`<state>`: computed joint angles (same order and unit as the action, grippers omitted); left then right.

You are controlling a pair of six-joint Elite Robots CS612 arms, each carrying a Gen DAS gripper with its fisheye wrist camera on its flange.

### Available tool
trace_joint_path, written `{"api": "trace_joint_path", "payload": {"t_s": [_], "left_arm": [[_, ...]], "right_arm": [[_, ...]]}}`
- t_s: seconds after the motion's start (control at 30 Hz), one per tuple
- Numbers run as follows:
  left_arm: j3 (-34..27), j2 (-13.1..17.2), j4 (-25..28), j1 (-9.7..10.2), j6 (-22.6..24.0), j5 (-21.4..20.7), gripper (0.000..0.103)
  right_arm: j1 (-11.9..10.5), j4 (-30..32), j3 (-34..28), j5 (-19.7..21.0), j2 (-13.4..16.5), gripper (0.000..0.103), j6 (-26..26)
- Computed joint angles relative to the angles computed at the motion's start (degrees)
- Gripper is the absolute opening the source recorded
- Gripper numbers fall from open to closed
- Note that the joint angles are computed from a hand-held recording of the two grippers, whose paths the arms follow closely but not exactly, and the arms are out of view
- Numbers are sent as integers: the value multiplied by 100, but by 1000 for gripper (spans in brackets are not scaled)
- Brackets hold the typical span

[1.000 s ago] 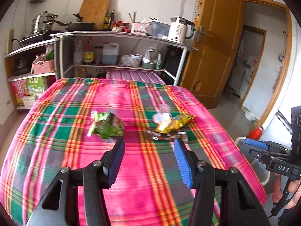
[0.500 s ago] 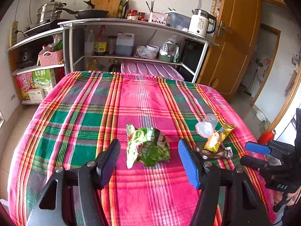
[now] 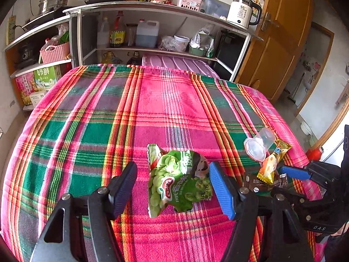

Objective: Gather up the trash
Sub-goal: 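Grasp the green snack bag with the left tool while the right tool grasps the brown stick wrapper, then carry the green bag and brown wrapper over the white bin and open both tools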

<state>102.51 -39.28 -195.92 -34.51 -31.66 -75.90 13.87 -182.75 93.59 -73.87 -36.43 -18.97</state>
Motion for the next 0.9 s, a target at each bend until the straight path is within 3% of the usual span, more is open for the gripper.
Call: {"api": "trace_joint_path", "payload": {"t_s": [0.1, 0.17, 0.3, 0.57, 0.9], "left_arm": [[-20, -8, 113, -18, 51, -32, 66], [-37, -14, 201, -28, 73, -76, 50], [14, -26, 78, -70, 142, -52, 36], [266, -118, -255, -222, 158, 24, 34], [779, -305, -953, -563, 12, 113, 33]], "right_arm": [[11, 148, -22, -36, -4, 44, -47], [28, 122, 9, -100, -18, 34, -69], [28, 87, 112, -124, -71, 26, -10], [6, -137, 523, -70, -253, 25, 170], [-172, -1086, 1437, 51, -645, 25, 746]]}}
